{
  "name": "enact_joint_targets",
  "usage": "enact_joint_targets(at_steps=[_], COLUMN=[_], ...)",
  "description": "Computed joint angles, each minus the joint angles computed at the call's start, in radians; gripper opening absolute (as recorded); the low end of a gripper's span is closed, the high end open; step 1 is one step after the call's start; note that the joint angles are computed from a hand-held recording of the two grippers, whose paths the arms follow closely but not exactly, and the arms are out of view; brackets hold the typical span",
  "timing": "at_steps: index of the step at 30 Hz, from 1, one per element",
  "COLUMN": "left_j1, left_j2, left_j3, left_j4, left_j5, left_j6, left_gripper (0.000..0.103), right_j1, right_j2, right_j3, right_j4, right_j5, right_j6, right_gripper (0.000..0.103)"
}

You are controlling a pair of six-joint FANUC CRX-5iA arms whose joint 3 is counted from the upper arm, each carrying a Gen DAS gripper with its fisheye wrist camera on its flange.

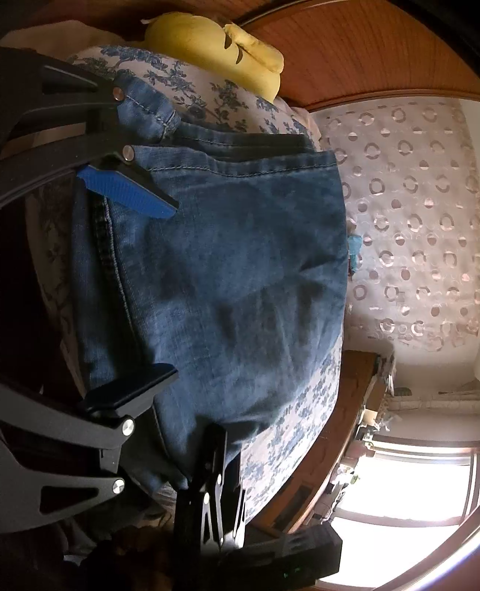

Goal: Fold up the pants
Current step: 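Press the folded jeans flat with both tools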

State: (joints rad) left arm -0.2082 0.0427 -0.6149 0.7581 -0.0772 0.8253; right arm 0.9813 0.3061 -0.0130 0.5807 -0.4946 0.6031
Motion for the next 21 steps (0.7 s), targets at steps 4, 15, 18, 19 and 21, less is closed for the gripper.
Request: enact_joint_targets(at_steps=[4,15,18,19,21], left_j1=[0.013,0.023,0.023,0.016,0.005], left_j2=[0.007,0.015,0.019,0.02,0.019], left_j3=[0.016,0.038,0.04,0.027,0.01], left_j4=[-0.072,-0.17,-0.175,-0.119,-0.042], left_j5=[-0.013,-0.026,-0.023,-0.009,0.005], left_j6=[0.068,0.162,0.166,0.113,0.041], left_gripper=[0.082,0.082,0.082,0.082,0.082], right_j1=[0.017,0.018,0.016,0.015,0.014], right_j2=[-0.009,-0.03,-0.04,-0.042,-0.052], right_j3=[-0.006,-0.047,-0.059,-0.057,-0.052], right_j4=[0.019,0.04,0.042,0.038,0.016], right_j5=[-0.038,0.003,0.028,0.032,0.04], right_j6=[-0.025,-0.042,-0.038,-0.034,-0.017], right_gripper=[0.049,0.034,0.016,0.012,0.01])
